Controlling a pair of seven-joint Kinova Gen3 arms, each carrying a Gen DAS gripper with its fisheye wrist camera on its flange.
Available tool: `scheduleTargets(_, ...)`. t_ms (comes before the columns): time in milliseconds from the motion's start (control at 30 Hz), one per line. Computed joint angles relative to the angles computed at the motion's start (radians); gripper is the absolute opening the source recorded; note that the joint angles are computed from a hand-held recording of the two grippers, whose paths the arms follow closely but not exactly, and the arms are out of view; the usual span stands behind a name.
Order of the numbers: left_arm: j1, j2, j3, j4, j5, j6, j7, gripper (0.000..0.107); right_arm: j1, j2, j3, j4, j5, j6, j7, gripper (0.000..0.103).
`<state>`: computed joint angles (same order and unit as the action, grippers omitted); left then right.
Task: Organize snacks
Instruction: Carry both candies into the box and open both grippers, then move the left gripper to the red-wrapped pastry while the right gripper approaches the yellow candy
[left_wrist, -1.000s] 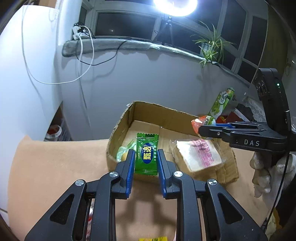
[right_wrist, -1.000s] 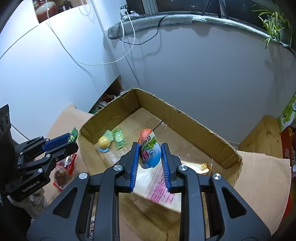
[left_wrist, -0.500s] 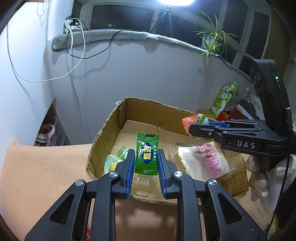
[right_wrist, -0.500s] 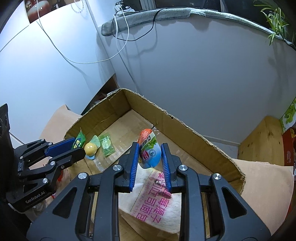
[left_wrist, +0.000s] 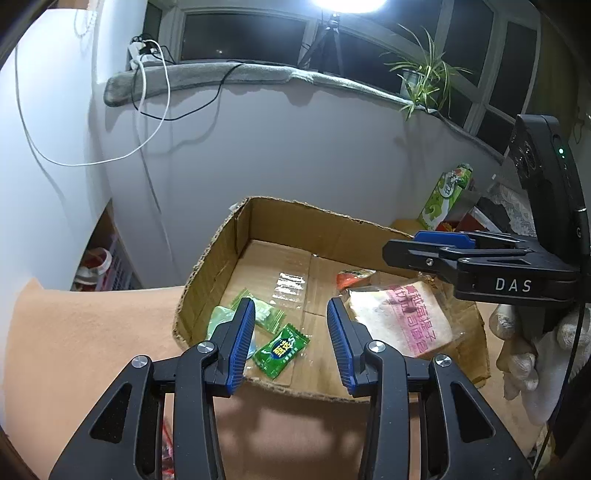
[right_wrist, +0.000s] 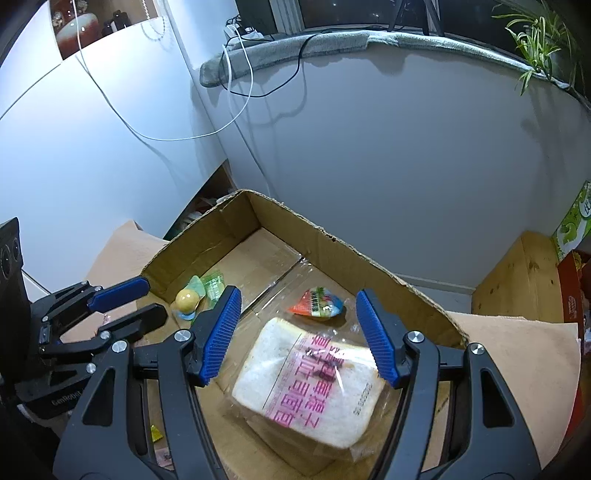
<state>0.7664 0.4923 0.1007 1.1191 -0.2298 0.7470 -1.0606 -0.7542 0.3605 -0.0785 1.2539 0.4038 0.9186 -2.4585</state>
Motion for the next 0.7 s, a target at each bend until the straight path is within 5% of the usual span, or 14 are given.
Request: scheduleTargets(700,-0.050,-0.302,0.036,0.375,-0.121,-0.109,0.191,0.039,-0.175,-0.033,-0.074,-0.009,0.112,0.106,-0.003,0.068)
